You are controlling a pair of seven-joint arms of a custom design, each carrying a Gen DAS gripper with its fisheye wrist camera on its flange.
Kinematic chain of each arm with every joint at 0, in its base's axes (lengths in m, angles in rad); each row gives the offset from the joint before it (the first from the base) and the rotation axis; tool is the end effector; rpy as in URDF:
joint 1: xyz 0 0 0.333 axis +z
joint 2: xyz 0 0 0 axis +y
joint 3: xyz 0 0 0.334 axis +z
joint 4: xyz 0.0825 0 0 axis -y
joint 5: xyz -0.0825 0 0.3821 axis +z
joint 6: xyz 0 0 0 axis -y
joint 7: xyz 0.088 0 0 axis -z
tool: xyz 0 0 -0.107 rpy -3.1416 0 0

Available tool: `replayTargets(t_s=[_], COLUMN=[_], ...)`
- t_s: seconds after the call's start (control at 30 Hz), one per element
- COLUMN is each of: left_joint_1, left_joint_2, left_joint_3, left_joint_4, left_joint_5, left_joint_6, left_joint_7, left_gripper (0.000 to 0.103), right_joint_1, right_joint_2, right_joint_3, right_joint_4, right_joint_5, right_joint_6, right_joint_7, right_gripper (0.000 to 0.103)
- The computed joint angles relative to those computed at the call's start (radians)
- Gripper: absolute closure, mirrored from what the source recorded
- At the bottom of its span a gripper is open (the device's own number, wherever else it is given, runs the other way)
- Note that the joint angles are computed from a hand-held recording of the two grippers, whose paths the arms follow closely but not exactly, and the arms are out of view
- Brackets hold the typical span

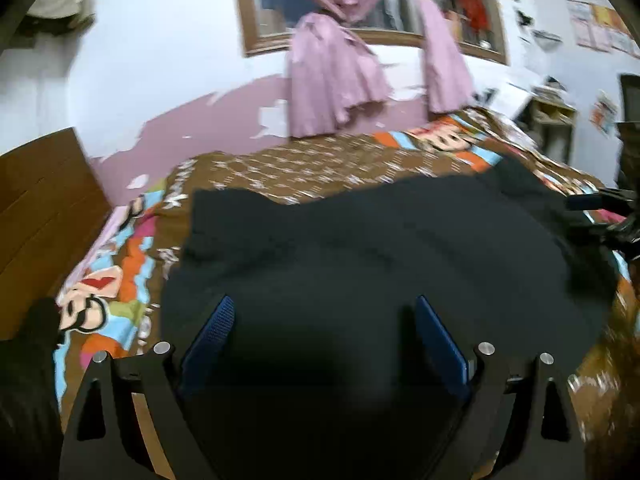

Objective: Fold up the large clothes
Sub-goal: 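Grasp the black jacket edge with both grippers and fold it over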

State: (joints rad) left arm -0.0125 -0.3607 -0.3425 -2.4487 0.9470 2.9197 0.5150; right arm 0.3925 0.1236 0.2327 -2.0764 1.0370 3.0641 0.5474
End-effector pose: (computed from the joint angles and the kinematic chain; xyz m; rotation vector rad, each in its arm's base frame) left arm 0.4122 -0.2197 0.5117 -1.4771 1.7775 -0.7774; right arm 0.5257 0.2892 0.4620 -2.0165 1.0255 -0.4002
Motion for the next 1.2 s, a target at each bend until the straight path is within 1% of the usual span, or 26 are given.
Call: replayTargets(t_s=[0.07, 0.1, 0.13, 0.17, 0.2, 0.23, 0.27, 0.3, 0.33, 0.43, 0.5, 0.57, 0.67, 0.77, 0.83, 0.9, 1.1, 1.17, 1.2], left_joint_1=[-0.062, -0.076, -0.08, -0.07, -0.053, -0.042, -0.042, -0.046, -0.056, -0.067, -0.066, -0.071, -0.089, -0.094, -0.098, -0.097, -0.083, -0.083, -0.081], left_joint_2=[0.018, 0.023, 0.038, 0.049, 0.059, 0.07, 0.082, 0.091, 0.107, 0.139, 0.151, 0.176, 0.189, 0.216, 0.231, 0.237, 0.26, 0.266, 0.269], left_joint_3=[0.038, 0.043, 0.033, 0.011, -0.017, -0.031, -0.031, -0.021, -0.013, 0.014, 0.024, 0.036, 0.069, 0.089, 0.104, 0.115, 0.124, 0.13, 0.135], left_joint_4=[-0.017, -0.022, -0.016, -0.005, 0.009, 0.019, 0.029, 0.033, 0.048, 0.074, 0.087, 0.115, 0.129, 0.168, 0.19, 0.199, 0.23, 0.234, 0.233], left_joint_5=[-0.077, -0.102, -0.115, -0.103, -0.07, -0.035, -0.015, -0.007, -0.015, -0.011, 0.023, 0.037, -0.009, -0.049, -0.088, -0.107, -0.058, -0.052, -0.048], left_joint_6=[0.028, 0.034, 0.022, -0.003, -0.029, -0.04, -0.043, -0.045, -0.066, -0.085, -0.09, -0.112, -0.122, -0.16, -0.173, -0.174, -0.186, -0.178, -0.159], left_joint_7=[0.07, 0.092, 0.106, 0.102, 0.078, 0.054, 0.039, 0.034, 0.034, 0.011, -0.022, -0.042, -0.032, -0.02, -0.007, -0.015, -0.082, -0.09, -0.091], left_gripper=[0.015, 0.015, 0.015, 0.014, 0.014, 0.013, 0.012, 0.008, 0.004, 0.001, 0.001, 0.001, 0.001, 0.001, 0.001, 0.001, 0.001, 0.001, 0.001], right_joint_1=[0.014, 0.022, 0.03, 0.033, 0.034, 0.034, 0.031, 0.028, 0.024, 0.018, 0.027, 0.023, 0.033, 0.045, 0.044, 0.043, 0.035, 0.035, 0.038], right_joint_2=[-0.02, -0.023, -0.022, -0.018, -0.011, -0.004, 0.002, 0.011, 0.018, 0.049, 0.065, 0.082, 0.109, 0.151, 0.179, 0.203, 0.243, 0.261, 0.271], right_joint_3=[-0.007, -0.011, -0.013, -0.011, -0.006, -0.006, -0.003, -0.004, -0.001, 0.001, -0.016, -0.022, -0.05, -0.083, -0.093, -0.101, -0.111, -0.117, -0.123], right_joint_4=[-0.053, -0.07, -0.085, -0.093, -0.095, -0.09, -0.085, -0.075, -0.066, -0.038, -0.023, 0.003, 0.043, 0.106, 0.148, 0.184, 0.234, 0.258, 0.272], right_joint_5=[-0.049, -0.074, -0.099, -0.108, -0.108, -0.118, -0.119, -0.128, -0.13, -0.162, -0.232, -0.275, -0.372, -0.477, -0.527, -0.568, -0.642, -0.66, -0.672], right_joint_6=[-0.021, -0.023, -0.021, -0.012, -0.002, -0.003, -0.005, -0.012, -0.013, -0.006, -0.012, -0.029, -0.051, -0.084, -0.102, -0.112, -0.118, -0.118, -0.123], right_joint_7=[0.028, 0.044, 0.055, 0.055, 0.045, 0.051, 0.054, 0.063, 0.063, 0.081, 0.151, 0.21, 0.324, 0.447, 0.512, 0.569, 0.688, 0.728, 0.75], right_gripper=[0.003, 0.003, 0.003, 0.001, 0.001, 0.0, 0.0, 0.0, 0.0, 0.0, 0.0, 0.0, 0.0, 0.0, 0.0, 0.0, 0.0, 0.0, 0.0])
